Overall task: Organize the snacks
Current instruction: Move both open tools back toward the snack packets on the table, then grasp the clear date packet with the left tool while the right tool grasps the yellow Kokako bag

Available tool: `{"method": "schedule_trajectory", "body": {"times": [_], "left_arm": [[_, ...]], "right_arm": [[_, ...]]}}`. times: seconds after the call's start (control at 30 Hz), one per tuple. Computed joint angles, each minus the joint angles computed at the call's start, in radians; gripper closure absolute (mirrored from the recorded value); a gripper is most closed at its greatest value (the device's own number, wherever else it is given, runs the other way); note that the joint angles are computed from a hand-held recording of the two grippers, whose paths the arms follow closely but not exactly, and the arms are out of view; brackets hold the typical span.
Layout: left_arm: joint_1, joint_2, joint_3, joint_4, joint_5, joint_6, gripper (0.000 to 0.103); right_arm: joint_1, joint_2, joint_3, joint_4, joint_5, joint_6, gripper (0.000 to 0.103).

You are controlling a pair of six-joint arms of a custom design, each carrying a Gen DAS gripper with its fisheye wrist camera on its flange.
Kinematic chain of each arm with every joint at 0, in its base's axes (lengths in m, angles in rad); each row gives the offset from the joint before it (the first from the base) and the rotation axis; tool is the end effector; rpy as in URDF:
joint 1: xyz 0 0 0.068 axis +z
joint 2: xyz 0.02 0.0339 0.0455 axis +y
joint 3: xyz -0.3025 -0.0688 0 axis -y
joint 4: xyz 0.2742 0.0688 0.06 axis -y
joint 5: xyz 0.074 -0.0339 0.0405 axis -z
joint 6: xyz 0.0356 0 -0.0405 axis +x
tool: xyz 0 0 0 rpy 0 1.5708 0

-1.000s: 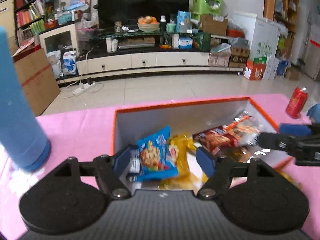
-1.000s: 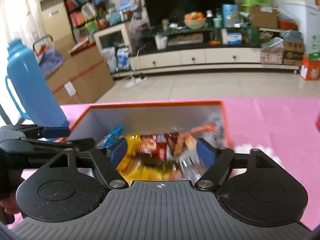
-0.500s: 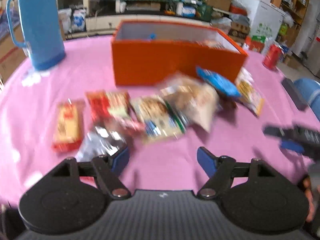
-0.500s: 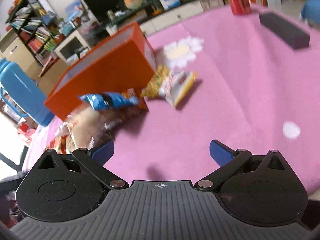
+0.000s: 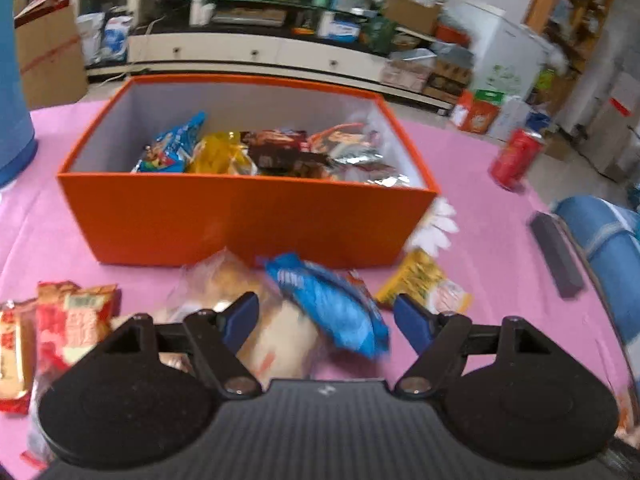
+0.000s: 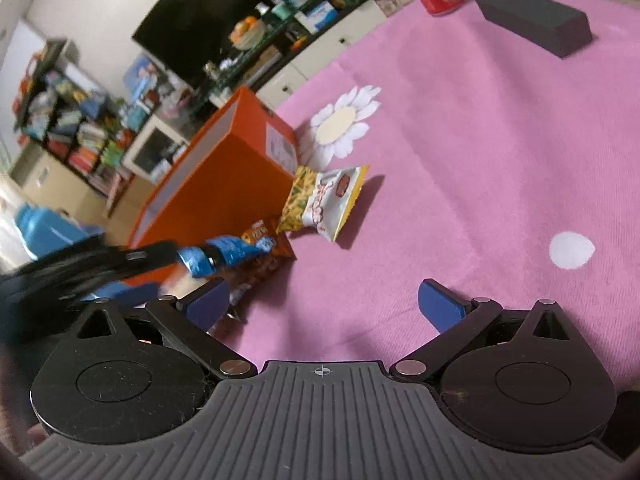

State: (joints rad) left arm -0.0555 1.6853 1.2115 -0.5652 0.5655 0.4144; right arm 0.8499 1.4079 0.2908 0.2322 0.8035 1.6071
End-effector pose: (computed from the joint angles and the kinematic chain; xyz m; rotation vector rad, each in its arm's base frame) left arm 0.3771 -0.0401 0.2526 0.7632 2.3509 -0.5846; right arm 0.1563 0.1390 0.1154 1.0939 1.8706 0.4151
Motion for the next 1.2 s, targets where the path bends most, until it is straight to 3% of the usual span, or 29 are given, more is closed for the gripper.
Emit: {"method": "schedule_trajectory", "body": {"times": [0.03,0.13,0.27,0.33,0.43,0.57,0.6,0.7,0.73,0.8,0.93,1.0,1.1,1.2], "left_arm": [[-0.015,0.014,0.010,0.009,-0.011,-0.016,0.045],[-0.049,0.060,0.054,-0.011,-0.048,-0.019,0.058],[-0.040,0.033,0.018,-0.024,-0.047,0.012,0.063],[-0.033,0.005,-0.012,-0.053,-0.022,0.070,0.074],[-0.024,-0.033,-0.072,-0.124,-0.001,0.171,0.074],[-0.041,-0.065,-0.173,-0.152,-0.013,0.258,0.075],[-0.044,-0.091,-0.213,-0.117,-0.006,0.265,0.075],[-0.048,-0.120,-0.246,-0.123,0.001,0.313,0.066],[-0.036,-0.118,-0.236,-0.150,0.010,0.318,0.051],[0.009,-0.142,-0.235,-0.169,0.023,0.337,0.042],[0.200,-0.231,-0.234,-0.162,0.069,0.486,0.037],[0.305,-0.263,-0.240,-0.088,0.081,0.534,0.032],[0.423,-0.236,-0.225,0.050,0.069,0.571,0.016],[0.461,-0.140,-0.171,0.110,0.004,0.596,0.016]], "right_arm": [[0.007,-0.013,-0.021,0.026,0.011,0.018,0.012],[-0.011,-0.017,-0.071,0.137,-0.015,0.021,0.011],[-0.021,-0.004,-0.109,0.233,-0.023,0.023,0.011],[-0.021,-0.002,-0.119,0.253,-0.014,0.033,0.011],[-0.030,0.007,-0.126,0.275,-0.027,0.042,0.011],[-0.021,0.009,-0.123,0.261,-0.001,0.049,0.011],[-0.023,0.010,-0.117,0.251,0.001,0.046,0.011],[-0.020,0.004,-0.108,0.216,0.005,0.051,0.011],[-0.019,0.004,-0.110,0.211,0.007,0.052,0.011],[-0.025,0.005,-0.101,0.192,0.003,0.049,0.011],[-0.031,0.006,-0.090,0.162,-0.011,0.040,0.011],[-0.038,0.012,-0.074,0.140,-0.022,0.026,0.011],[-0.043,0.024,-0.051,0.105,-0.033,0.010,0.011],[-0.054,0.040,-0.028,0.073,-0.050,-0.002,0.011]]}}
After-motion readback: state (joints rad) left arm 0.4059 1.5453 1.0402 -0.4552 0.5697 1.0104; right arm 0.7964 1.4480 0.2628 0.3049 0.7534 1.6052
